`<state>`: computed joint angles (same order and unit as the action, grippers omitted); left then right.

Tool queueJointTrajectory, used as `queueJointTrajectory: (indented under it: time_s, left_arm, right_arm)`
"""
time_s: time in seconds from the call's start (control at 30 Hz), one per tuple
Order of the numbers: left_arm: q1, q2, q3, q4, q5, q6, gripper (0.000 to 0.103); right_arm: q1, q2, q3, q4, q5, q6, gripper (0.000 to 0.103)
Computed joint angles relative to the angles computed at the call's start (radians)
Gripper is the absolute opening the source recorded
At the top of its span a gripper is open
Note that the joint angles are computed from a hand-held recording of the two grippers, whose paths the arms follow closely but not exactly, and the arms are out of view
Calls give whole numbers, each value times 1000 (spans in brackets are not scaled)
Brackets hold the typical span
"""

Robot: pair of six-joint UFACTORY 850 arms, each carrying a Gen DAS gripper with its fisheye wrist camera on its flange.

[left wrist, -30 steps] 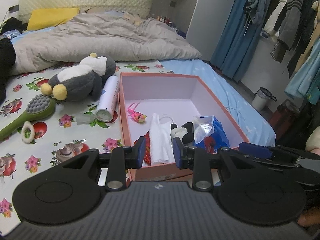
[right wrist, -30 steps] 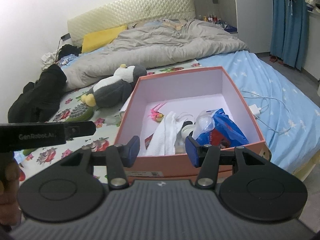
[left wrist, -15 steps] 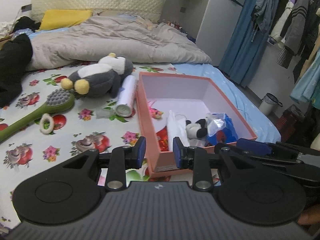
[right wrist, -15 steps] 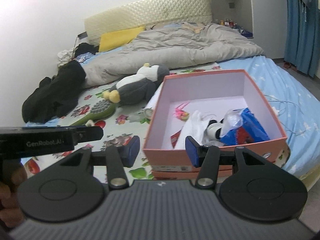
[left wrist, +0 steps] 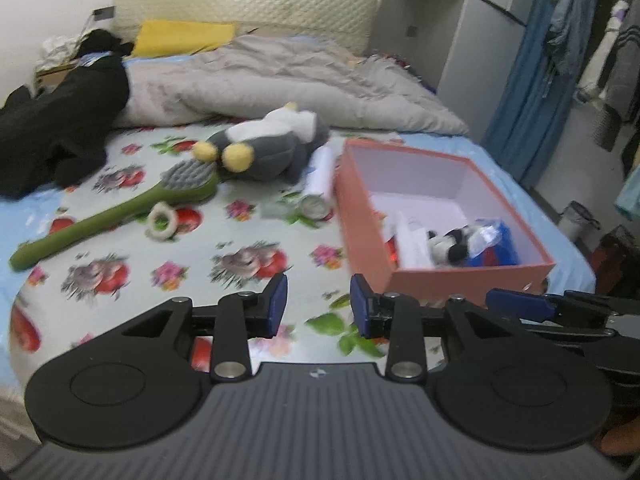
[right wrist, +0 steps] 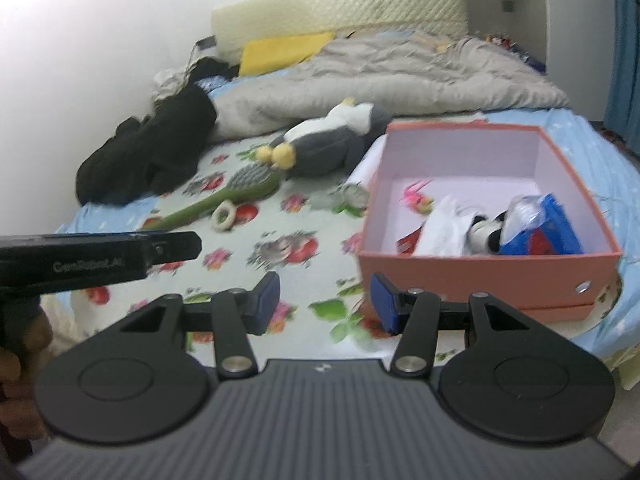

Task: Organize soft objects
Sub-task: 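Move both tools away from the box toward the items on the bed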

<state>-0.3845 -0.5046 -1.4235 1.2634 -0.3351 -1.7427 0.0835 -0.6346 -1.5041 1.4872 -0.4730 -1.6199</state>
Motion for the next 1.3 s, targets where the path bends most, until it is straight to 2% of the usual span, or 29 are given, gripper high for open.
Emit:
queueJointTrajectory:
  time_s: [0.3,0.5,0.73,0.83,1.03,1.13,1.3]
  left_arm:
    - [31,34,91,-22,-14,-68,40]
    - [66,6,66,-107,-11,19,40]
    - [121,-50,13,-229,5,158,44]
    - [150,-78,-12,-298,5,235,48]
    - [202,-139,-73,-397,-5,343,49]
    - [220,-175,-112,-401,-25,350,50]
    - [257,-254,-198,-500,-38,440,50]
  right_arm:
    - [32,-17,-2,-70,-28,28,53]
    - [54,-44,-37,-90,-12,30,53]
    - [79,-122,-144,-189,13,146,53]
    - [92,-165,-209,-248,19,238,53]
    - [118,-261,-355,-373,18,391,53]
    - [132,-337,-467,-456,2,470,53]
    - [151,-492,-713,-634,-50,658,52]
